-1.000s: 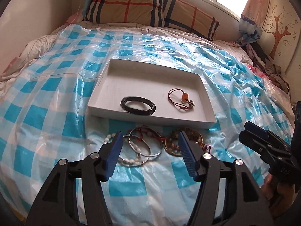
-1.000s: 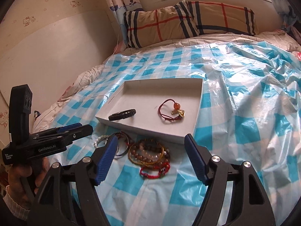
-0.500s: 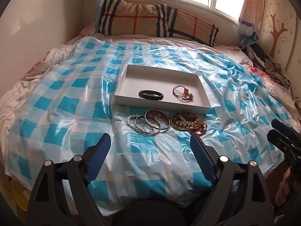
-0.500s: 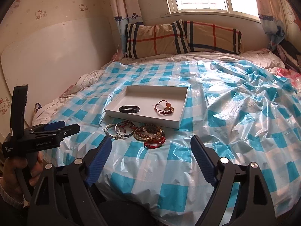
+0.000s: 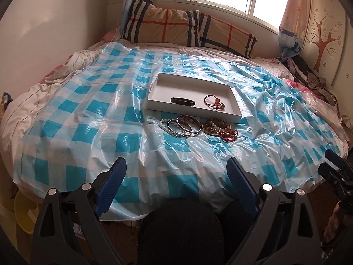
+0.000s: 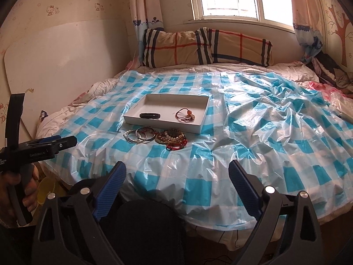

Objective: Organize jewelry

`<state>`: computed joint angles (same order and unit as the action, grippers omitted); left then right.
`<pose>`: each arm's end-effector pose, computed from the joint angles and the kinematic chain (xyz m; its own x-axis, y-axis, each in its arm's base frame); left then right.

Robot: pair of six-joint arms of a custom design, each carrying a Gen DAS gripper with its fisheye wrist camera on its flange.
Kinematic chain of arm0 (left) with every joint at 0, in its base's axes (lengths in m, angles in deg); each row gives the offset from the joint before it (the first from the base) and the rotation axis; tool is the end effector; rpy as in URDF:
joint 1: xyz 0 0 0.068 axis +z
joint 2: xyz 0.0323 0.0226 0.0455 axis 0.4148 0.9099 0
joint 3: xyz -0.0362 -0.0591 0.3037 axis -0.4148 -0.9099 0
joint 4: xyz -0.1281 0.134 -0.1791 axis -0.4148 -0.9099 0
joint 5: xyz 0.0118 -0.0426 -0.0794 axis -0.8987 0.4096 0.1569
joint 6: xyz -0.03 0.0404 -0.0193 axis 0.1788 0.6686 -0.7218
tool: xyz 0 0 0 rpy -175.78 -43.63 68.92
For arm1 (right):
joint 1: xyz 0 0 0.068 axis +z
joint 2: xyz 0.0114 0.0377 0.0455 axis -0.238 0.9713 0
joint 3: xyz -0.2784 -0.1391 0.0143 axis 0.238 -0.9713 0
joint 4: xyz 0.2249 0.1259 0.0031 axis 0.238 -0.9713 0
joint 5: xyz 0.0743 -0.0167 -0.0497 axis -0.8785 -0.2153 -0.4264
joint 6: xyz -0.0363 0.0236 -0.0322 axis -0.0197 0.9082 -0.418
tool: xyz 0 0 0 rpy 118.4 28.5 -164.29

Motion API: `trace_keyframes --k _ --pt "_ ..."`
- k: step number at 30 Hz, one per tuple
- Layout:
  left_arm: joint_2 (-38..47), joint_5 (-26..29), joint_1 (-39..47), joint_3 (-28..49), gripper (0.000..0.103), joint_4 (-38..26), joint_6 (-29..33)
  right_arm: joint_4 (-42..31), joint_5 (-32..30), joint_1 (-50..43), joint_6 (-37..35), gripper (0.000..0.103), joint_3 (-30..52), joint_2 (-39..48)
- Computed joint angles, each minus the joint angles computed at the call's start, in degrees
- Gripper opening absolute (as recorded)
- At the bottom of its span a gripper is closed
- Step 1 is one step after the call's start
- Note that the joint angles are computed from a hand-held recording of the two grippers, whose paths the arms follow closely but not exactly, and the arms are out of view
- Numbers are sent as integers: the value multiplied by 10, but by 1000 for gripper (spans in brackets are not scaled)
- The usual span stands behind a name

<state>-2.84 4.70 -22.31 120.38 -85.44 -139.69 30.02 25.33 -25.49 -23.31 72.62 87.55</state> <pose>0.2144 -0.1961 0.2813 -0.6276 -0.3071 -0.7154 -0.3181 0.9399 -0.1244 0.3259 -0.0458 0.2782 -0.5649 -0.2524 -0.7856 -0.5356 0.8364 0.1163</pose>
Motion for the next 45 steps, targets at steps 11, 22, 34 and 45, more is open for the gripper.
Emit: trace_keyframes --k 11,22,34,45 --pt "-11 -45 -48 34 92 -54 -25 -20 -14 -11 -14 92 -20 -44" --pt "-22 -66 -69 42 94 -86 -49 -33 -21 -14 -21 92 -29 -68" --pt "-22 -67 -71 43 95 -88 -52 -35 -21 -15 -23 93 -33 -73" --pt "-25 -66 -74 43 95 -97 -58 -39 -20 -14 -25 93 -35 -74"
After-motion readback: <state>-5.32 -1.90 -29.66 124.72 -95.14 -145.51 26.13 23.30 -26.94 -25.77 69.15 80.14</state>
